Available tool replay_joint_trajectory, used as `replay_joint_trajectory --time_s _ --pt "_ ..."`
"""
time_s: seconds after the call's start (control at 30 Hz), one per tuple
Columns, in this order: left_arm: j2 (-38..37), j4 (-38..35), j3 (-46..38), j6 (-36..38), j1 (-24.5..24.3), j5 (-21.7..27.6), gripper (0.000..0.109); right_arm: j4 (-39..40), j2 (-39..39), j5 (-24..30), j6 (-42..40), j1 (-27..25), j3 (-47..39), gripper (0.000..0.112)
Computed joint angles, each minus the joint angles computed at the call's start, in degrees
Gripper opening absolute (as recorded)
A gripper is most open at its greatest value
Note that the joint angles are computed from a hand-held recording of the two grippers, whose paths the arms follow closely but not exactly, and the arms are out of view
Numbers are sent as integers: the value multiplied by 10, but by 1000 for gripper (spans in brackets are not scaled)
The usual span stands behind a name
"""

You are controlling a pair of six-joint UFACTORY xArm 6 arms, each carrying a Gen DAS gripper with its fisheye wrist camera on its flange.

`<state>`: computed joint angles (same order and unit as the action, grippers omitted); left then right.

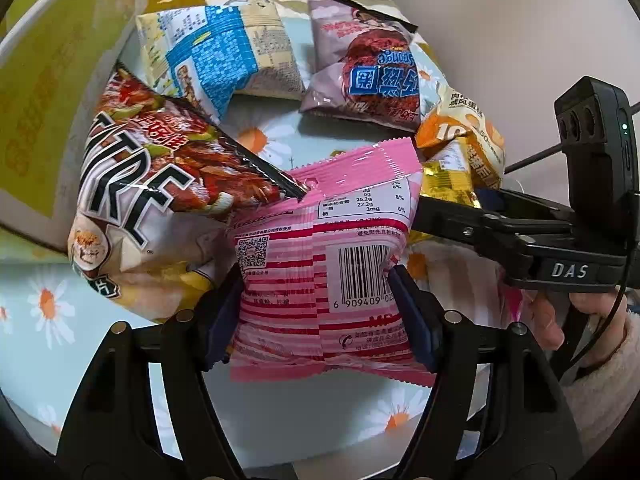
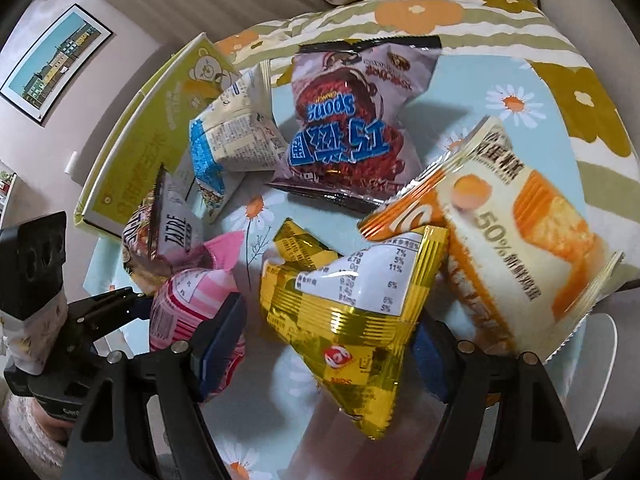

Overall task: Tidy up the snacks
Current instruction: 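Grasp the pink wafer bag with the left tool while the right tool grasps the yellow bag, then carry both bags over the green box and open both tools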

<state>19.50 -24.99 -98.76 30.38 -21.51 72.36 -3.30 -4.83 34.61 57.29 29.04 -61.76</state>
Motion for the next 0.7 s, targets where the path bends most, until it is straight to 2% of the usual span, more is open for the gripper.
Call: replay_joint_trajectory --time_s 0.07,0.23,0.37,0.7 --pt "0 2 2 2 -2 -2 69 10 6 -2 -11 -2 -4 65" --pt "2 7 -5 3 -5 1 67 -12 16 20 -8 5 -25 58" --pt "6 -4 -20 5 1 17 67 -49 25 42 15 13 -45 56" --pt "-32 -35 -13 28 -3 13 67 -134 -4 111 75 32 -68 55"
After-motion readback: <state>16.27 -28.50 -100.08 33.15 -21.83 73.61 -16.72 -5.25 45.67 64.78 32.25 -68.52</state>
